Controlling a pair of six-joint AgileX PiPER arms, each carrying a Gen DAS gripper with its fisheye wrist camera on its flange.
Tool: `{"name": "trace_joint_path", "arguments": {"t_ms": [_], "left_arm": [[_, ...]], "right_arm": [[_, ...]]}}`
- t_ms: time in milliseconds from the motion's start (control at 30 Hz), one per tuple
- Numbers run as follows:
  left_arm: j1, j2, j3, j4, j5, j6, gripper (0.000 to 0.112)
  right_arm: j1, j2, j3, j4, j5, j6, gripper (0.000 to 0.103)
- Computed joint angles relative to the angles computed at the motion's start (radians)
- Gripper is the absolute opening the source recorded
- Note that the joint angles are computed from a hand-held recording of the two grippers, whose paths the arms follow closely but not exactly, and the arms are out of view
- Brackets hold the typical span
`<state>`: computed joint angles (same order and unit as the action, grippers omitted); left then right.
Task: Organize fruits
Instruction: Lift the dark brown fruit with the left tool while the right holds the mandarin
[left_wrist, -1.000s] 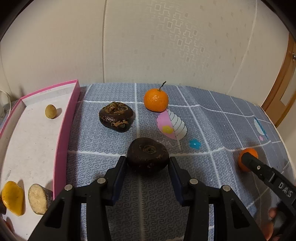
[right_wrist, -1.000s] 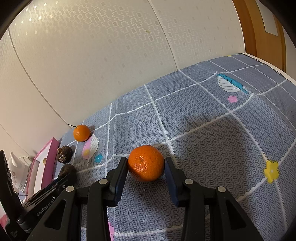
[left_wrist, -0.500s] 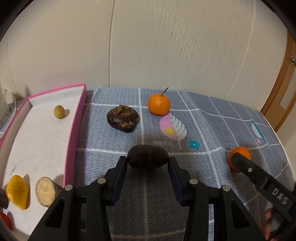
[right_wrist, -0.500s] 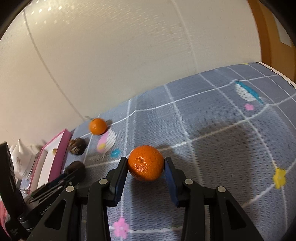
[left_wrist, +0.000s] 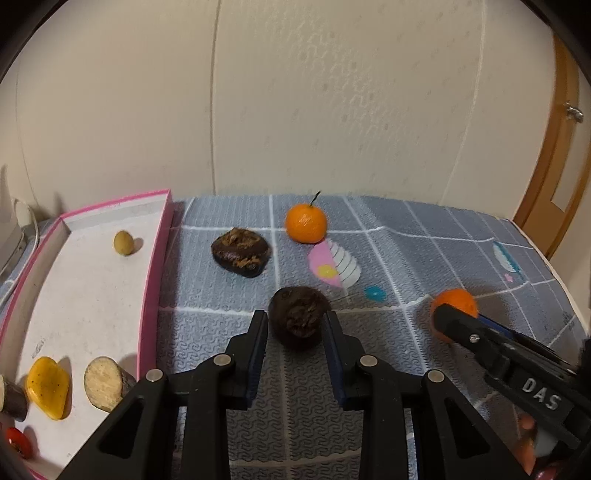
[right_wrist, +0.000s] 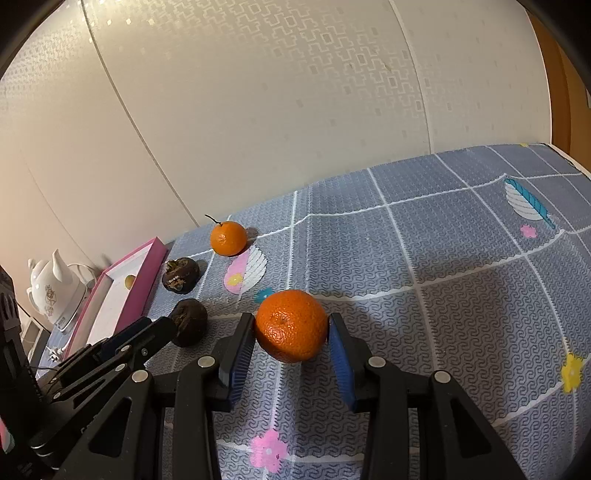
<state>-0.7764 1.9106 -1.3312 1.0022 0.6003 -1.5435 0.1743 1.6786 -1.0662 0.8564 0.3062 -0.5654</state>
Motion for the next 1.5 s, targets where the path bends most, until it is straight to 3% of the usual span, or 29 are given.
{"name": "trace_joint_path", "arguments": {"t_ms": [100,200,333,400,600,700,733,833,1200,1500], "left_arm": [[0.03,0.013,-0.017,-0.102,-0.007,0.068,0.053],[0.046,0.015,-0.015,-0.128,-0.027,0.085,0.059],[0.038,0.049,-0.067,-0.183,0.005,0.169,0.066],[0.043,0.078,-0.112,-0.255,0.021,0.256,0.066],[0.045,0.143,-0.222,-0.298,0.075,0.357,0.064],[0.046,0.165,-0.26,-0.303,0.086,0.397,0.043],[0.046,0.167,-0.262,-0.305,0.083,0.4,0.043],[0.044,0.155,-0.243,-0.29,0.065,0.374,0.043],[-0.033,0.016,-0.034,-0.032,0.014,0.124,0.043],[0.002,-0.14,0.166,0.105,-0.042,-0.092,0.043]], "right_arm": [[-0.006,0.005,-0.002,-0.026,-0.001,0.041,0.041],[-0.021,0.012,-0.005,-0.037,0.008,0.075,0.04],[-0.037,0.022,-0.008,-0.009,0.022,0.067,0.04],[-0.037,0.022,-0.008,-0.012,0.021,0.067,0.04],[-0.038,0.02,-0.005,-0.007,0.021,0.058,0.041],[-0.039,0.023,-0.01,-0.011,0.026,0.064,0.041],[-0.038,0.023,-0.009,-0.011,0.026,0.064,0.041],[-0.038,0.021,-0.007,-0.004,0.023,0.055,0.041],[-0.034,0.022,-0.004,0.044,0.023,-0.006,0.04],[-0.031,0.014,0.007,0.135,0.03,-0.116,0.04]]}}
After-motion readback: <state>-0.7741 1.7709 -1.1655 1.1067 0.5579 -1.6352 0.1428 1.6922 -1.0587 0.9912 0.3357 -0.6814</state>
